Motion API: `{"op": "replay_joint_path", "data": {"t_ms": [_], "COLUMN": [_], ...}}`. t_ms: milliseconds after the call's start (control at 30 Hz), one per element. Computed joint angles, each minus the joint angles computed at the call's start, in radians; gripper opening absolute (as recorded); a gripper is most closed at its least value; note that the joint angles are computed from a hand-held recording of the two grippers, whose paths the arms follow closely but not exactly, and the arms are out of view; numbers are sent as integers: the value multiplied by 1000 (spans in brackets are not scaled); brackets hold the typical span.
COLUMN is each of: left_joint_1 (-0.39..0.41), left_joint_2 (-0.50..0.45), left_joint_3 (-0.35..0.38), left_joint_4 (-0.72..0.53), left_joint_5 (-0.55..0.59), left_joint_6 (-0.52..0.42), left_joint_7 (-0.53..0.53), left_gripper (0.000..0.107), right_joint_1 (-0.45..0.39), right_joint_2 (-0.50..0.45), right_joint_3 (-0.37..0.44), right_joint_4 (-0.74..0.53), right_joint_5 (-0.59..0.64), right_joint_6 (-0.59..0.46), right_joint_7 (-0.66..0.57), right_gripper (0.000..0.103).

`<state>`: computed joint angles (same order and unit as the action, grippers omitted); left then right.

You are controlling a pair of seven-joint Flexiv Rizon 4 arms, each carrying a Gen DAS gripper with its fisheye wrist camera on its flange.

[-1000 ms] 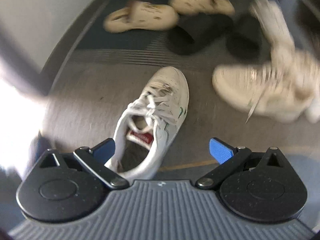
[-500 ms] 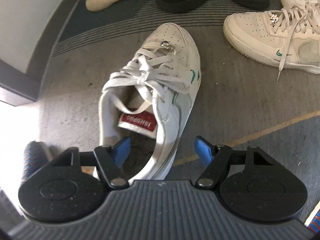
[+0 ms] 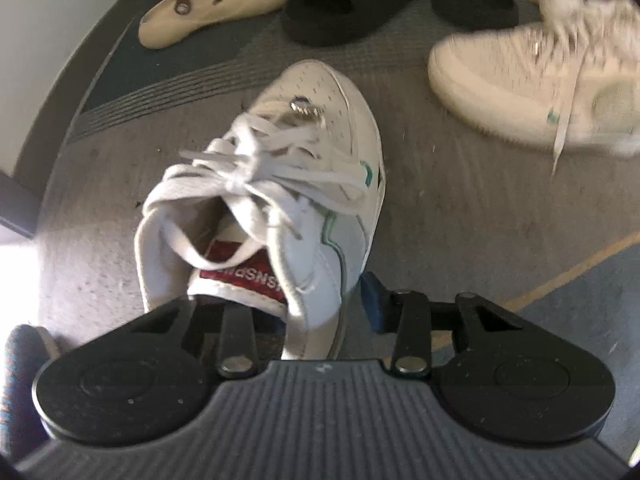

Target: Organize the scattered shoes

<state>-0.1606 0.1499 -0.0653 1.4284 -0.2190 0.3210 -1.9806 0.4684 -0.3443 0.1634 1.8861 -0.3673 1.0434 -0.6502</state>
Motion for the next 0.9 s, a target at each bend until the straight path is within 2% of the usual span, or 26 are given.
{"op": "replay_joint_path", "data": {"t_ms": [133,300,533,633,733,900], "left_joint_1": [6,-1,-1,-8,-13,-19], "left_joint_2": [1,10,5,16,32,45], "left_joint_3": [-3,-8,-4,1,-6,-7], "left_joint_4": [-11,-11,-18,-4,1,13], "left_joint_5": [24,50,17,-10,11,7], "left_joint_6": [15,71,65,96,133,194], "left_joint_7": [-25,15,-21,-7,12,49], "left_gripper": [103,103,103,103,103,103], "right_joint_1": [23,0,-18,-22,-22,-39], "right_joint_2": [19,57,125,151,166,173], "right_joint_3": [-34,-16,26,39,43,59], "right_joint_4": [34,74,127,155,172,164], "right_joint_5": [-99,-110,-50,-32,-31,44], "right_joint_6": [11,27,-7,-9,-9,-8], "right_joint_7": [41,26,-1,-4,0,-38], "right_gripper": [29,25,25,24,24,32]}}
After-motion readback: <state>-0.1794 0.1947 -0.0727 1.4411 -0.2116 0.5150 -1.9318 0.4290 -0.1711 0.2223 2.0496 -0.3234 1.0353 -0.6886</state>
